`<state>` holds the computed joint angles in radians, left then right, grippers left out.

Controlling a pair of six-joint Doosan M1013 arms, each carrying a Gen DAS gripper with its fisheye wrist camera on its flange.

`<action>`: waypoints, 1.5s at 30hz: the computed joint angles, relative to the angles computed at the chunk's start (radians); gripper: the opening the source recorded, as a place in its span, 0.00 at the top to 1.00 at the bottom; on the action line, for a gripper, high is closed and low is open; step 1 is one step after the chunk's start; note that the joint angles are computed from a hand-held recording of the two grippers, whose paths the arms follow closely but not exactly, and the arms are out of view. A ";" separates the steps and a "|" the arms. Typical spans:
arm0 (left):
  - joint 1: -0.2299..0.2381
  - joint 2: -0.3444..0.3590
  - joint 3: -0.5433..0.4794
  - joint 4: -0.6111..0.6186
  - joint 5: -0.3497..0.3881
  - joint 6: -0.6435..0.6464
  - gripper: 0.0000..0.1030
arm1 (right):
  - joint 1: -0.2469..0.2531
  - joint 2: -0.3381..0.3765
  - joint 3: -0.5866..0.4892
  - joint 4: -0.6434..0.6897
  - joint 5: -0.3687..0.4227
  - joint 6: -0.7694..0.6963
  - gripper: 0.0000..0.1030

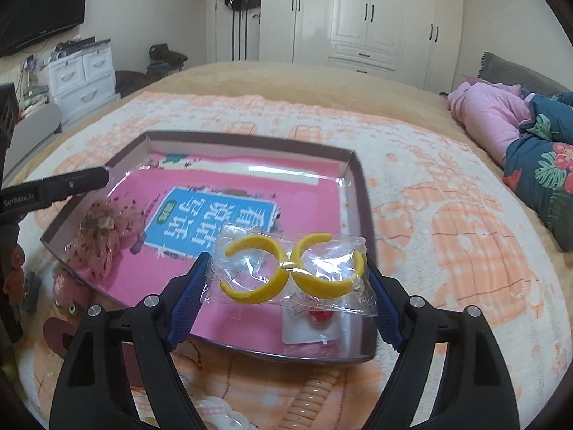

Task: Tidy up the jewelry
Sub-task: 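Release the pearl card into the box with the left while the right releases the rings, then withdraw both tools and move the left tool toward the clear pearl clips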

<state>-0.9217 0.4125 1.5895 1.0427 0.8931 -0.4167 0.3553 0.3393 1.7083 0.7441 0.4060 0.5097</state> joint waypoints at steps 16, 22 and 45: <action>0.002 0.001 -0.003 -0.003 -0.005 0.003 0.42 | 0.003 -0.004 0.008 0.045 0.036 -0.019 0.17; 0.002 -0.003 0.000 0.000 -0.015 -0.001 0.35 | -0.014 -0.036 0.042 0.179 0.029 -0.139 0.13; -0.097 -0.041 -0.011 0.125 0.163 -0.085 0.11 | -0.069 -0.145 0.146 0.514 0.034 -0.435 0.07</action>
